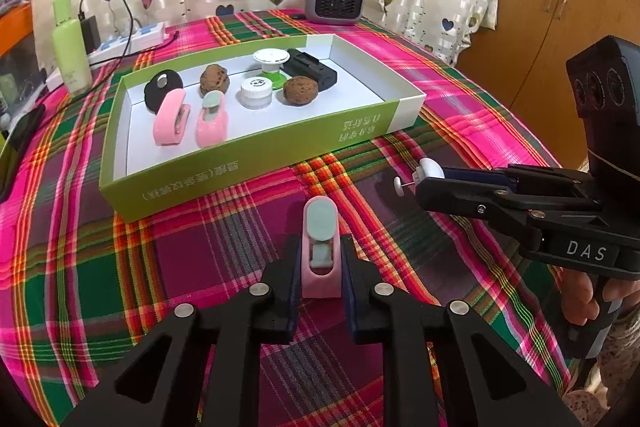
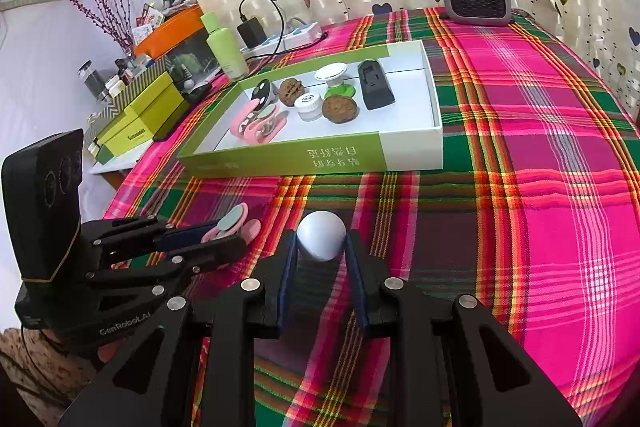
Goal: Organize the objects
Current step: 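Carry white egg with right gripper while left gripper carries pink clip over box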
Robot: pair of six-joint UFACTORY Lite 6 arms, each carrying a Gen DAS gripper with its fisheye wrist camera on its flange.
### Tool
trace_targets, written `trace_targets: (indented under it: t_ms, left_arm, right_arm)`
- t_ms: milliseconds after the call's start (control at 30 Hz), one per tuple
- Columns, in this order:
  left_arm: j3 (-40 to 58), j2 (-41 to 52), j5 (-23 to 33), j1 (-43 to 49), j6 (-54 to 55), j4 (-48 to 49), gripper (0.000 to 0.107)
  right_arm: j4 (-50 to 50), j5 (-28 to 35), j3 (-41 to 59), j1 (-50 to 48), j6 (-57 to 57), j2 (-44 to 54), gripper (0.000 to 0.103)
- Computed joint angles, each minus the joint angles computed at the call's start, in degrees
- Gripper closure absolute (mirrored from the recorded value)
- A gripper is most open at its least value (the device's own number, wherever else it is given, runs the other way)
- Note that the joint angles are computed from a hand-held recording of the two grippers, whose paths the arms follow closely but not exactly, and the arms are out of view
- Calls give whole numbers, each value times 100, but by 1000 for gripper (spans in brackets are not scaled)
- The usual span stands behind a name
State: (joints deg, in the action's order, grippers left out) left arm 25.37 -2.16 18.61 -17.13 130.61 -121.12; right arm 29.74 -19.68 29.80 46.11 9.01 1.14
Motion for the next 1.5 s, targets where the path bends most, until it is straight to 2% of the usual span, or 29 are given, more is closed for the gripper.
trace_targets:
  t_ms: [433, 633, 967, 1500]
  left_arm:
    - [-55, -90, -52, 15, 73, -132, 91]
    - [-124, -391, -138, 69, -35, -143, 91]
    - [106, -660, -273, 125, -786, 456, 91]
    - [1170, 97, -517, 288, -1069, 562, 91]
  right_arm:
    - [133, -20, 5, 45, -129, -24, 77]
    - [693, -14, 90, 199, -734, -140, 77]
    - [879, 57, 312, 89, -1213, -292, 77]
    - [689, 327, 882, -488, -1539, -23, 77]
